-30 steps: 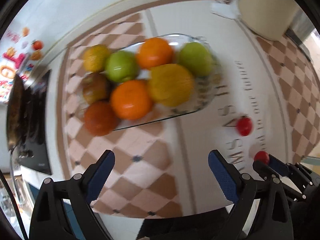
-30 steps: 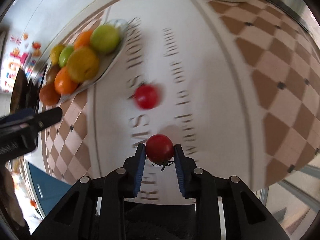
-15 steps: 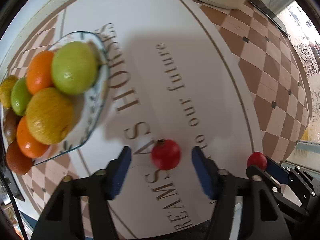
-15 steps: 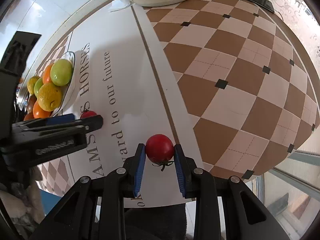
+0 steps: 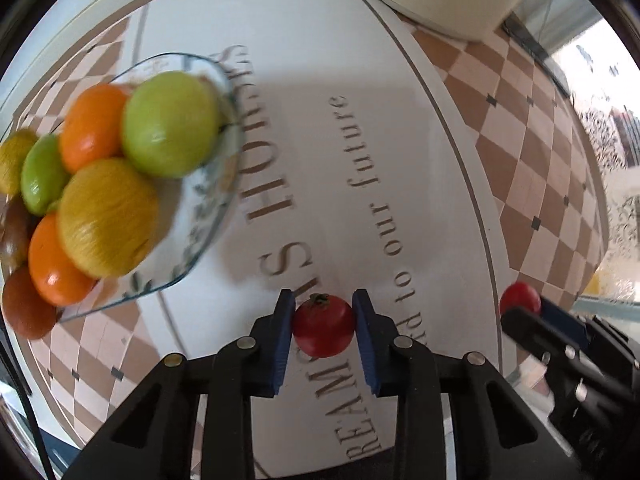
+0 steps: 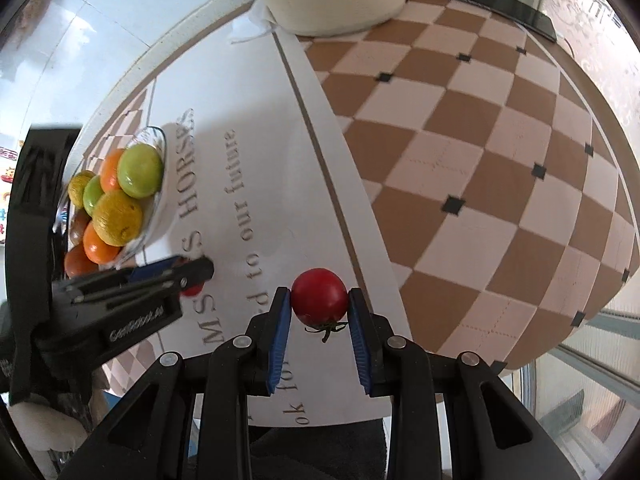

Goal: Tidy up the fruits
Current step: 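Grasp a red tomato with the right tool while the left tool grasps the other tomato, then carry both red tomatoes onto the plate and open both tools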

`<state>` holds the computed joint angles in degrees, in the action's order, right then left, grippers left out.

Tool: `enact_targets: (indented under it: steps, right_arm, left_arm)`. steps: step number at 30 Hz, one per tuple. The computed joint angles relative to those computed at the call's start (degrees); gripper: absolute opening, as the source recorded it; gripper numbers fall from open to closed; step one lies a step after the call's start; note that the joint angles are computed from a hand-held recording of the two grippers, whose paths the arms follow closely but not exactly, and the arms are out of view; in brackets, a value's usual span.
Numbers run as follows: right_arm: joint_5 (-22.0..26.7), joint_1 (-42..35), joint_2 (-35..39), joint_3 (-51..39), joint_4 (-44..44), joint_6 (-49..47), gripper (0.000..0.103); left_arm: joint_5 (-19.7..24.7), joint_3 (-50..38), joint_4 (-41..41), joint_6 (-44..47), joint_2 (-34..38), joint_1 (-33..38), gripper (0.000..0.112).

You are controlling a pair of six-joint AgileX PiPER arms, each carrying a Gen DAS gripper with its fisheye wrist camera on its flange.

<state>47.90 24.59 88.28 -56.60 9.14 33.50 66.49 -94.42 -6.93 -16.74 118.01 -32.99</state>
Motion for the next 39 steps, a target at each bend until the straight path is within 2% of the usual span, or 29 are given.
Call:
enact_targets:
  steps: [7, 11, 14, 19, 23, 29, 39]
  right_arm:
    - [0.52, 1.9, 2.59, -6.84, 2.46, -1.94, 0.031]
    - [-0.31, 3.08, 5.4, -10.84, 6.19, -4.95, 0.031]
    - [-1.7, 3.25, 8.71, -13.66, 12.07, -8.91, 0.031]
    - [-4.0, 0.87, 15.22, -16.46, 27.46, -20.45, 0.031]
    - [-1.6, -1.32, 21.77, -21.27, 36.65, -28.04, 0.031]
    - [2.95, -1.96, 29.06, -30.04, 35.42, -28.15, 0.031]
    - [6.42, -2.07, 33.96, -37.84, 31.81, -26.73, 0.032]
  left_arm:
    - [-0.47, 6.89, -7.0, 2.14, -8.99, 8.31, 0.027]
    - [-1.45, 12.16, -13.57, 5.66, -14.36, 16.56, 0.027]
    - [-0.02, 11.61, -21.08, 7.35, -14.0, 22.89, 0.027]
    - [-0.71, 14.71, -32.06, 7.48, -12.4, 28.72, 0.027]
    - [-2.76, 17.44, -39.66, 5.93, -9.68, 30.38, 0.027]
    - [-7.08, 23.43, -47.88, 4.3, -9.06, 31.53, 0.027]
    - [-11.35, 26.89, -51.82, 3.09, -9.0, 32.21, 0.028]
